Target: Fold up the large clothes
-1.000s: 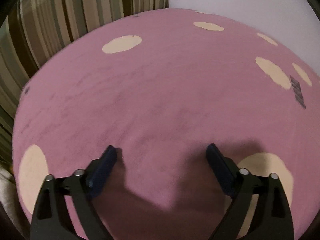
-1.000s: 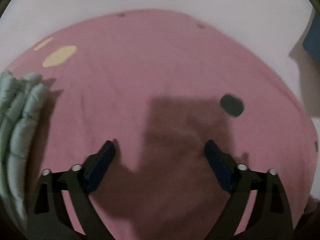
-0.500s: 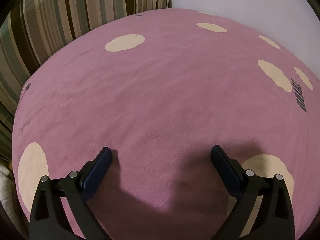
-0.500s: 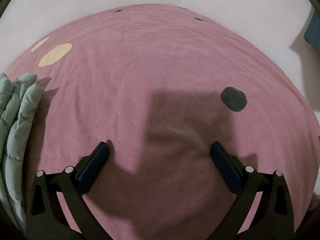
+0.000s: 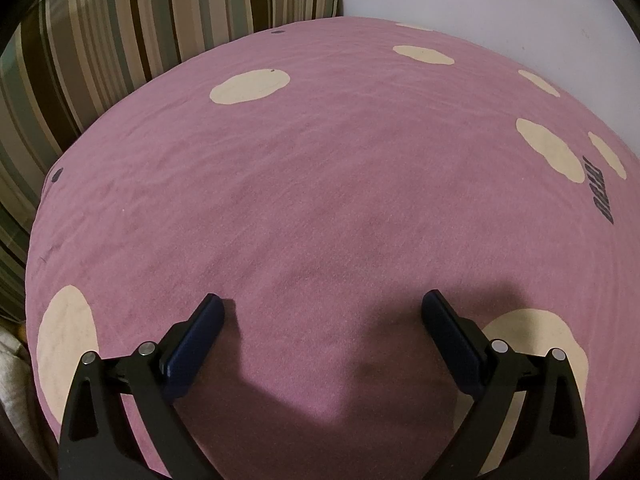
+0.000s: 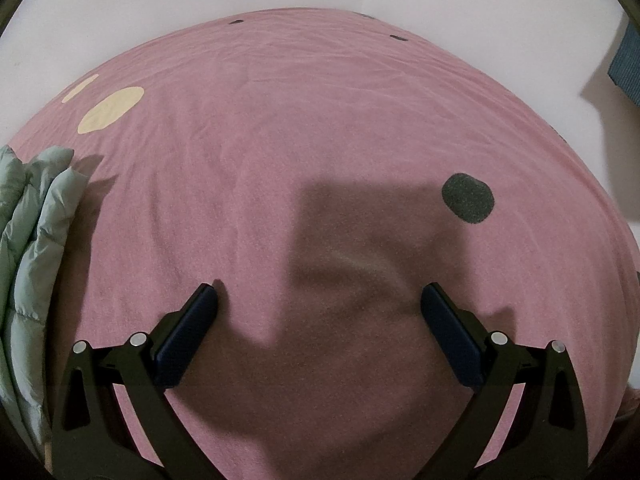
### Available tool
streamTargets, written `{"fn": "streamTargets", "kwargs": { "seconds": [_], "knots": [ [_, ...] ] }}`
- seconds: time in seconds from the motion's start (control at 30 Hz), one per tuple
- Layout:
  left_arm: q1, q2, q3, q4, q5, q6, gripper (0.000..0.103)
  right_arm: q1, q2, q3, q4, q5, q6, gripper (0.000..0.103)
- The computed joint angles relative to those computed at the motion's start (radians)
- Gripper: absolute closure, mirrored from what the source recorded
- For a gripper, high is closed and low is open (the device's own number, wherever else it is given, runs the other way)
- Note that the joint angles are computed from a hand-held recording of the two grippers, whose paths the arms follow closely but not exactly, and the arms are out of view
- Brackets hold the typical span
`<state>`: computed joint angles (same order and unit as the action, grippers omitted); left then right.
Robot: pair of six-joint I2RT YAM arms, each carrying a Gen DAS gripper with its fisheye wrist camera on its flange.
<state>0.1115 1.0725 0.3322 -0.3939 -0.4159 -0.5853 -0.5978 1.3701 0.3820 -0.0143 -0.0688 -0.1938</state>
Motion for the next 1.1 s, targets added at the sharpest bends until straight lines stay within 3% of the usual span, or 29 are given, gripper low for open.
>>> {"fn": "streamTargets", "kwargs": {
  "seconds": [0.23,1.1],
  "knots": [
    [0.080,0.052,0.003,0.079,0.038,0.076,0.004,0.001,-0.002,-0.003,0.000,0.002,0.000,0.002],
    [0.090,0.053,0.006,0.083,0.045,0.084,0.004,0.002,-0.019,-0.011,-0.006,0.004,0.002,0.002]
  ]
}}
